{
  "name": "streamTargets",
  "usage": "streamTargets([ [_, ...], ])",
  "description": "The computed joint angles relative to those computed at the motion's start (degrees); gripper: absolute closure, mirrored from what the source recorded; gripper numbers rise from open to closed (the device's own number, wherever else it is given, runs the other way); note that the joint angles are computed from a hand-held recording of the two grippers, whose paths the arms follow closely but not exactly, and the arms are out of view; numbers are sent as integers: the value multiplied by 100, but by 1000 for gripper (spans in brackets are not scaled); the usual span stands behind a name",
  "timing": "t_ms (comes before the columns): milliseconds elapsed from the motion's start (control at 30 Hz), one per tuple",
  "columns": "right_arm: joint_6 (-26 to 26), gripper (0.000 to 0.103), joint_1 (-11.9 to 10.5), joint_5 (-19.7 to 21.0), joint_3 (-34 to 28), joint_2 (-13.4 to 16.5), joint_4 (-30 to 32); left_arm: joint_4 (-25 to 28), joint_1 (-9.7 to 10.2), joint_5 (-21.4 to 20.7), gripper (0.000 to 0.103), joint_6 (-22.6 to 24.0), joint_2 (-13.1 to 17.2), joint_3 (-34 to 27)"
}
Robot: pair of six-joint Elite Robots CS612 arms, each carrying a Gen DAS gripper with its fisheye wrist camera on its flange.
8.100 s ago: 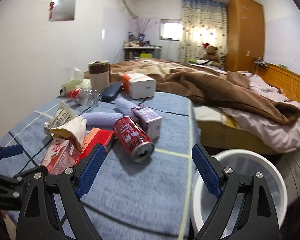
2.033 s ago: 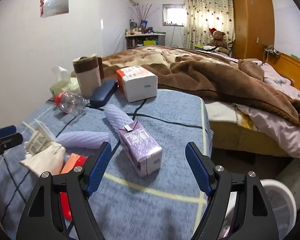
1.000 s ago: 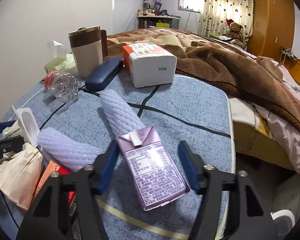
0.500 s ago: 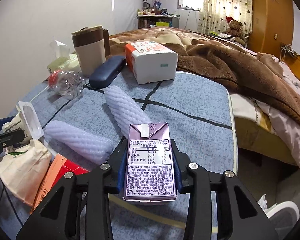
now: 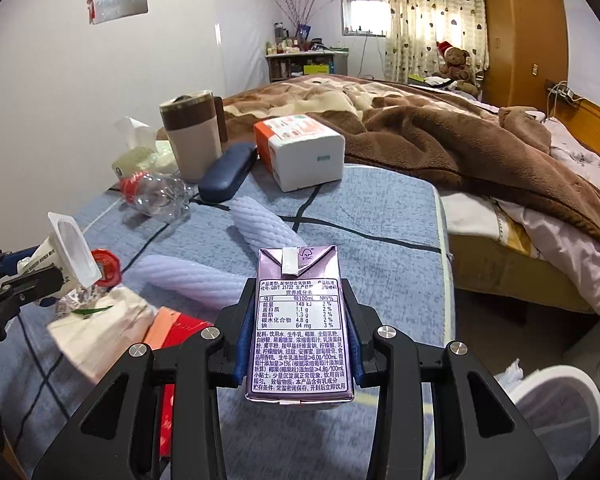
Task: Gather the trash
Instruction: 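Grasp the purple juice box with the right tool while the left tool grasps the white wrapper, then carry the purple box with the right tool while the left tool carries the wrapper, releasing both into the wastebasket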
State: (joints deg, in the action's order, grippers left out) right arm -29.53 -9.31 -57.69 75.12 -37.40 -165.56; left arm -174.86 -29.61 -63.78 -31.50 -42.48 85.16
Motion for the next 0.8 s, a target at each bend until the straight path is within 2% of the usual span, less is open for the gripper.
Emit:
streamTargets([
  [400, 330, 64, -246, 330, 557, -327, -596, -433, -275, 127, 39, 424, -105, 93],
  [800, 734, 64, -519, 188, 961, -526, -1183, -654, -518, -141, 39, 859, -17, -100],
])
